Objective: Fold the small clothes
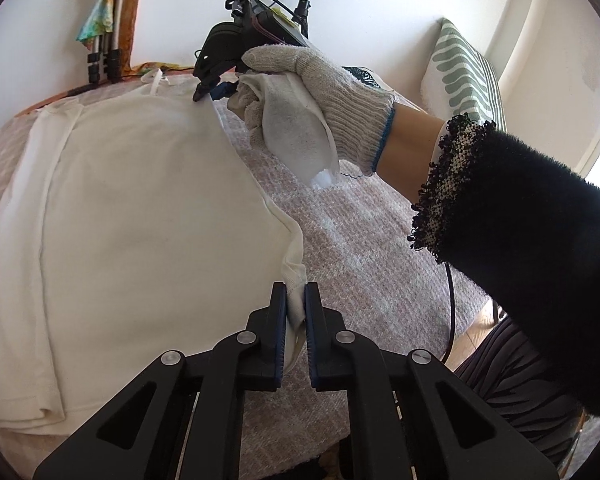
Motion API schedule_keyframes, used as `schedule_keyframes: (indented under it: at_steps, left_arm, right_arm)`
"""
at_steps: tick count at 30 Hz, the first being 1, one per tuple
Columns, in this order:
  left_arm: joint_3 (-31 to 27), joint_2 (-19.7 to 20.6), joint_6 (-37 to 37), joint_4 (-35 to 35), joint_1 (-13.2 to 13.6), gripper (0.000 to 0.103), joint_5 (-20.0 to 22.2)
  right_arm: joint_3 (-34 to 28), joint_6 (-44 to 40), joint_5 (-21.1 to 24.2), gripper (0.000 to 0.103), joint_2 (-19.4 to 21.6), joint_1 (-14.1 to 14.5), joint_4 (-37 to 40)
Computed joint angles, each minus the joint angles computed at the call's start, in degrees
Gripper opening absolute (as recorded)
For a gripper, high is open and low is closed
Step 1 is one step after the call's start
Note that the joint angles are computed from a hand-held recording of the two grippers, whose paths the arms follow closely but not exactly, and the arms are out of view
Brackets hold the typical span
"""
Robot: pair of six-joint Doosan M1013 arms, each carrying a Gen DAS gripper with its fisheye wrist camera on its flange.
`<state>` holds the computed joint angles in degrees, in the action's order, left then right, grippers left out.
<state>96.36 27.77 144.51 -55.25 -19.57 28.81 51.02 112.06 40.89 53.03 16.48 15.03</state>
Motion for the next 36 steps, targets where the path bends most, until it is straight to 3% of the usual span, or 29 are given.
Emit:
schedule_keyframes:
  at_steps: [6, 18, 23, 31, 36]
  left_arm:
    - [1.4, -0.9, 2.4, -3.9, 1.0, 0.007, -1.2]
    - [5.1, -3.2, 4.7, -13.1, 4.6, 0.006, -3.5]
    - [5.4, -3.0, 2.3, -11.7, 5.5, 0.006, -3.9]
    - [5.1, -2.3, -3.8, -7.1, 6.6, 0.006, -3.7]
    - [4.6, -1.8, -6.5, -4.5, 6.6, 0.006, -3.0]
  right_arm:
    - [0.1, 0.6, -3.0, 0.006, -1.1, 0.5, 0.6]
    - [-8.3, 1.9, 0.1, 0.005, 2.1, 3.2, -1.3]
    - [-14.4, 2.4, 3.3, 0.005, 5.3, 4.3, -1.6]
    - [-27.7, 3.8, 12.1, 0.005, 12.7, 6.2, -5.7]
    - [-32.3, 4.4, 15.6, 0.005, 15.6, 6.4, -6.6]
